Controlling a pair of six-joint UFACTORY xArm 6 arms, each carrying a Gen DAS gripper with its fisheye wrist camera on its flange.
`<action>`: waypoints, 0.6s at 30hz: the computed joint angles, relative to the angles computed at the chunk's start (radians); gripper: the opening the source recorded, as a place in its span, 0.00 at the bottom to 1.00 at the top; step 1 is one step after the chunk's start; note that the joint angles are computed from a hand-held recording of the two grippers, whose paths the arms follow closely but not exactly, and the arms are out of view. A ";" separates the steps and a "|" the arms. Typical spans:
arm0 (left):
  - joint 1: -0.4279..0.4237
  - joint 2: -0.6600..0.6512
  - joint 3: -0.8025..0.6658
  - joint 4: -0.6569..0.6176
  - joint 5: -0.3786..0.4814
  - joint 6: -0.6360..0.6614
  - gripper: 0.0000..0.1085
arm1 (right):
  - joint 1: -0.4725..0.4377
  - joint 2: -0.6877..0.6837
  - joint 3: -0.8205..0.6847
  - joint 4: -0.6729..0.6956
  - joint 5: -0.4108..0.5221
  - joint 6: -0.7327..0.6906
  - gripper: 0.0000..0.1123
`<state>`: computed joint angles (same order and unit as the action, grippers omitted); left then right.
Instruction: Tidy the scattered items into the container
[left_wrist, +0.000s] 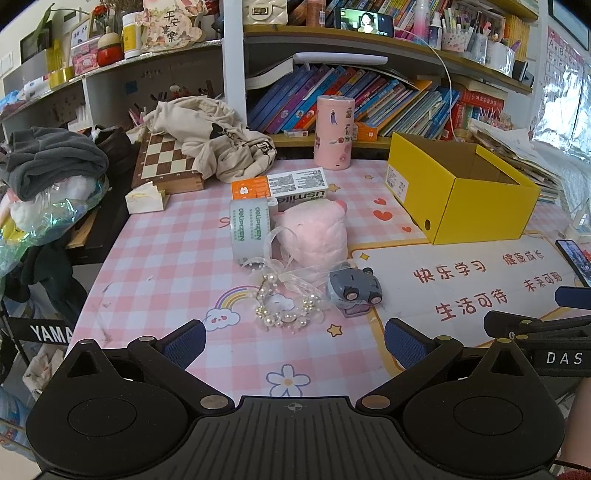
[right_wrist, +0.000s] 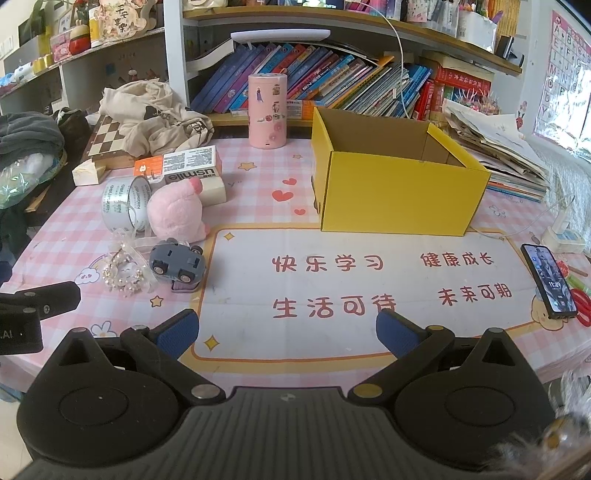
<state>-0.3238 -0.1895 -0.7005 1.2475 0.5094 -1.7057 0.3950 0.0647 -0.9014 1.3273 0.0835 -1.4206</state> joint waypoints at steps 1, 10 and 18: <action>0.000 0.000 0.000 0.000 0.000 0.000 0.95 | -0.001 0.001 -0.001 -0.001 0.001 0.001 0.92; 0.008 -0.001 0.004 0.004 -0.011 -0.001 0.95 | 0.002 0.008 -0.004 -0.012 -0.003 0.015 0.92; 0.014 0.002 0.003 -0.002 -0.017 0.007 0.95 | 0.000 0.014 -0.009 -0.031 -0.002 0.035 0.92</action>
